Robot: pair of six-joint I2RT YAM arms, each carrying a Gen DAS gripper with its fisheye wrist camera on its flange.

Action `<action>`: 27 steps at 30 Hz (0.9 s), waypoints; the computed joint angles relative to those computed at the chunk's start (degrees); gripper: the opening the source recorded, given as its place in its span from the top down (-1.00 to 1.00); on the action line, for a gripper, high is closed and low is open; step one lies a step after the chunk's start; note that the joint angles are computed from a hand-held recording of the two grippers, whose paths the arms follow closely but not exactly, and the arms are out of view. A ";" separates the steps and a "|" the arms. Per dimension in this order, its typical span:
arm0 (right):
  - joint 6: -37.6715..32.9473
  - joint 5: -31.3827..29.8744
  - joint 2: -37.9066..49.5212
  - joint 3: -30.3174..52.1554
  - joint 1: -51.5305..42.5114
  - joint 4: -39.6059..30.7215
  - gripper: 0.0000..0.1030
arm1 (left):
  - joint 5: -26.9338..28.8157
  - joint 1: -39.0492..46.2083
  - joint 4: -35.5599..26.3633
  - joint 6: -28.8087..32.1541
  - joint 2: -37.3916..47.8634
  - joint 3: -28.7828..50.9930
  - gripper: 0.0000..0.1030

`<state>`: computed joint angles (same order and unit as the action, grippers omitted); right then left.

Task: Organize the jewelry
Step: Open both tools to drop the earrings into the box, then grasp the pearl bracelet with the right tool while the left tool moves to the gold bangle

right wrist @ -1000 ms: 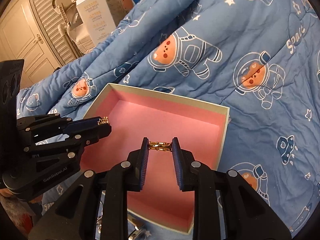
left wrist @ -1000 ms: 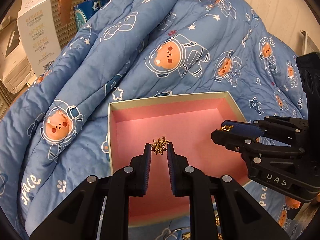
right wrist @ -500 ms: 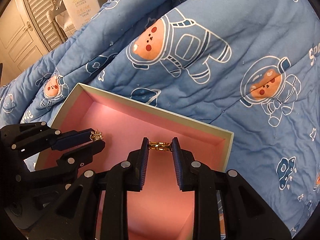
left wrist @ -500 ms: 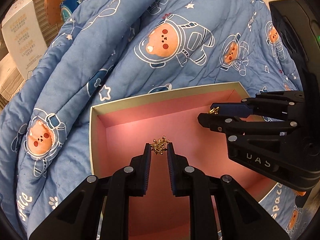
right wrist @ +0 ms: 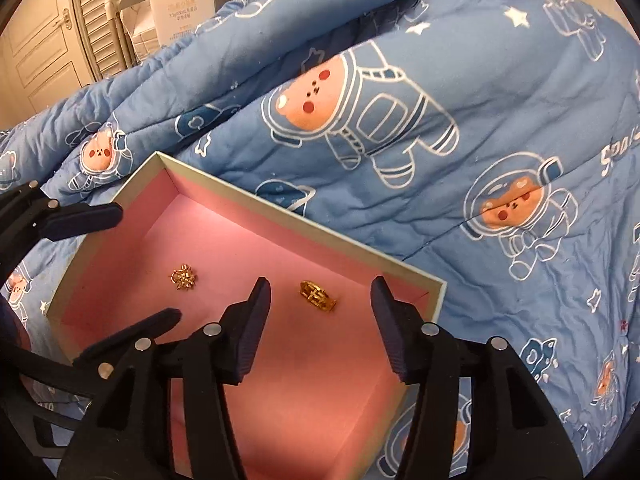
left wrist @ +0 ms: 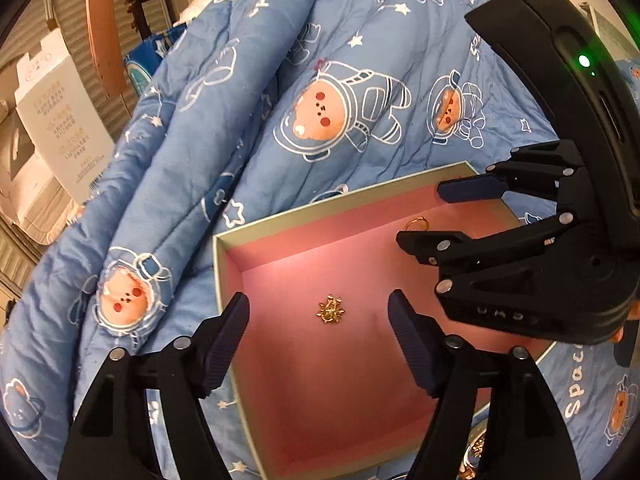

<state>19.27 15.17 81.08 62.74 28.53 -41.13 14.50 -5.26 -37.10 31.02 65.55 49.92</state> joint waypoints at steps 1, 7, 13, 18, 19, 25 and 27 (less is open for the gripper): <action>-0.27 0.52 -0.71 0.27 0.32 -0.52 -0.02 | 0.84 0.99 -0.95 1.05 -0.91 0.45 -0.43; 4.44 3.04 -11.87 -3.48 3.33 -2.77 -0.40 | 10.76 13.36 -7.68 7.19 -7.08 1.99 -0.84; 14.64 4.85 -25.30 -9.09 12.76 -8.60 -0.40 | 23.95 32.57 -21.11 19.17 -8.53 1.89 -0.87; 28.22 12.54 -32.72 -13.58 28.00 -15.80 -0.40 | 28.81 47.90 -31.34 34.52 -8.97 -0.67 -0.87; 31.37 14.15 -33.58 -14.31 31.30 -17.09 -0.40 | 29.48 51.13 -33.60 38.09 -8.27 -0.68 -0.87; 46.62 19.37 -34.73 -18.34 46.11 -20.66 -0.32 | 30.60 62.86 -44.16 55.14 -7.49 -2.69 -0.87; 49.08 19.72 -34.51 -19.42 48.48 -20.33 -0.28 | 30.14 65.17 -46.22 58.68 -7.90 -3.84 -0.86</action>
<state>68.35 34.89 46.58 43.32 77.01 -61.45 44.65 59.91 -83.32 89.70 57.65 46.08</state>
